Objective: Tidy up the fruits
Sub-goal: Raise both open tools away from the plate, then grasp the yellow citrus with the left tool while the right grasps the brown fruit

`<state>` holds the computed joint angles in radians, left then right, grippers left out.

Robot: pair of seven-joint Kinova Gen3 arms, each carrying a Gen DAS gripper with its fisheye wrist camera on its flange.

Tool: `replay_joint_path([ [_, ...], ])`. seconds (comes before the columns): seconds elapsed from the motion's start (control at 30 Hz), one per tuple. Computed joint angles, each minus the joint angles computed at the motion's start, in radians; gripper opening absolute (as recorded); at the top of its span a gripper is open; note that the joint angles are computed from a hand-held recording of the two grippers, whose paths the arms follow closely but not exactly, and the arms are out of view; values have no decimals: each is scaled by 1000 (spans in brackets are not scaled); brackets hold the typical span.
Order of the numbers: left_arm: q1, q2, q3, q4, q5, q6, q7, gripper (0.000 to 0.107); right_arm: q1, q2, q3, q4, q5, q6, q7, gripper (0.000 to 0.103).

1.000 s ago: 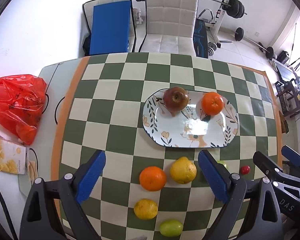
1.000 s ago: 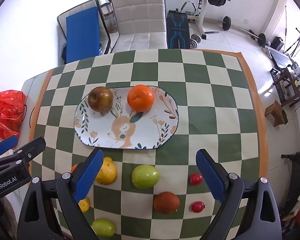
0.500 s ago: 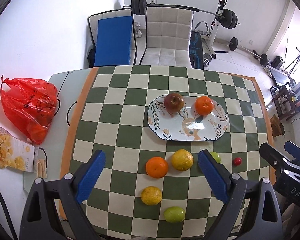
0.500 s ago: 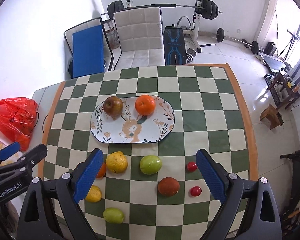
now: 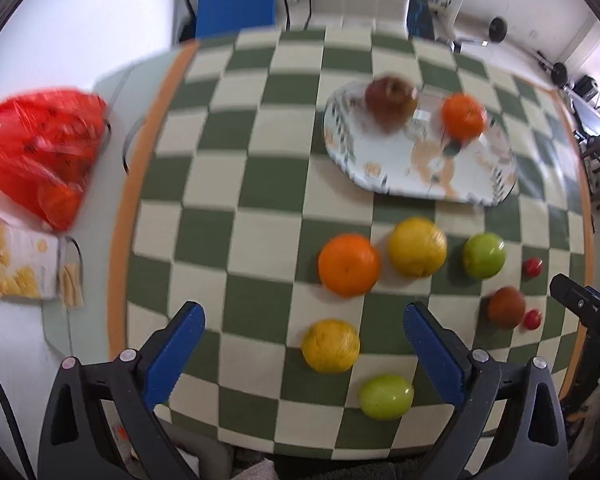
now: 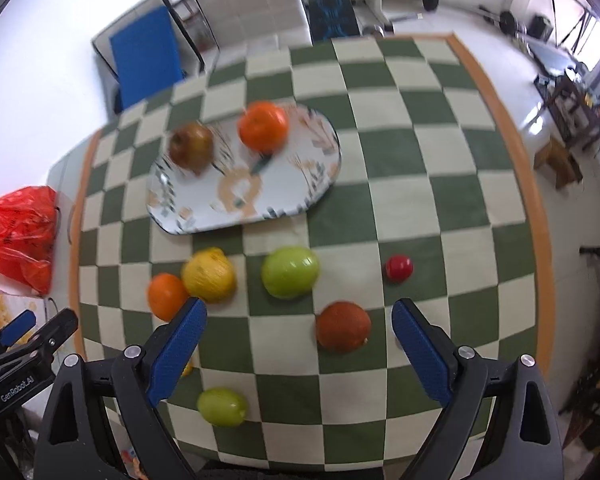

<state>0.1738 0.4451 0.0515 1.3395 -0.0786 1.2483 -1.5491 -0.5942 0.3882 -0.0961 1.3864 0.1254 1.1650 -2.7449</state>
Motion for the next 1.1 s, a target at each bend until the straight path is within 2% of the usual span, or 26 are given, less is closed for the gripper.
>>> replay_joint_path([
  [0.07, -24, 45, 4, -3, 40, 40, -2, 102, 40, 14, -13, 61, -57, -50, 31, 96],
  [0.17, -28, 93, 3, 13, 59, 57, 8, 102, 86, 28, -28, 144, -132, -138, 84, 95],
  [0.23, -30, 130, 3, 18, 71, 72, 15, 102, 99, 43, -30, 179, -157, -174, 112, 89],
  [0.33, -33, 177, 6, 23, 88, 83, 19, 102, 113, 73, -32, 197, -190, -194, 150, 82],
  [0.4, -33, 191, 9, 33, 95, 72, 18, 99, 114, 93, -30, 198, -199, -195, 168, 81],
  [0.43, -28, 198, 9, 37, 92, 68, 17, 94, 117, 106, -31, 196, -207, -193, 179, 79],
  [0.5, -22, 208, 13, 46, 92, 61, 13, 74, 121, 121, -32, 201, -222, -203, 198, 76],
  [0.53, -17, 211, 12, 50, 89, 59, 13, 58, 122, 128, -32, 202, -228, -205, 206, 75],
  [0.57, -1, 208, 6, 58, 72, 49, 20, 57, 124, 132, -32, 209, -236, -217, 213, 74],
  [0.63, 8, 189, 6, 83, 64, 15, 24, 56, 127, 139, -30, 216, -248, -233, 220, 70],
  [0.8, 19, 178, 22, 92, 86, 5, 29, 56, 113, 151, -19, 224, -239, -256, 221, 61],
  [1.1, 67, 147, 30, 142, 73, -43, 36, 56, 104, 155, -52, 227, -265, -248, 296, 60],
])
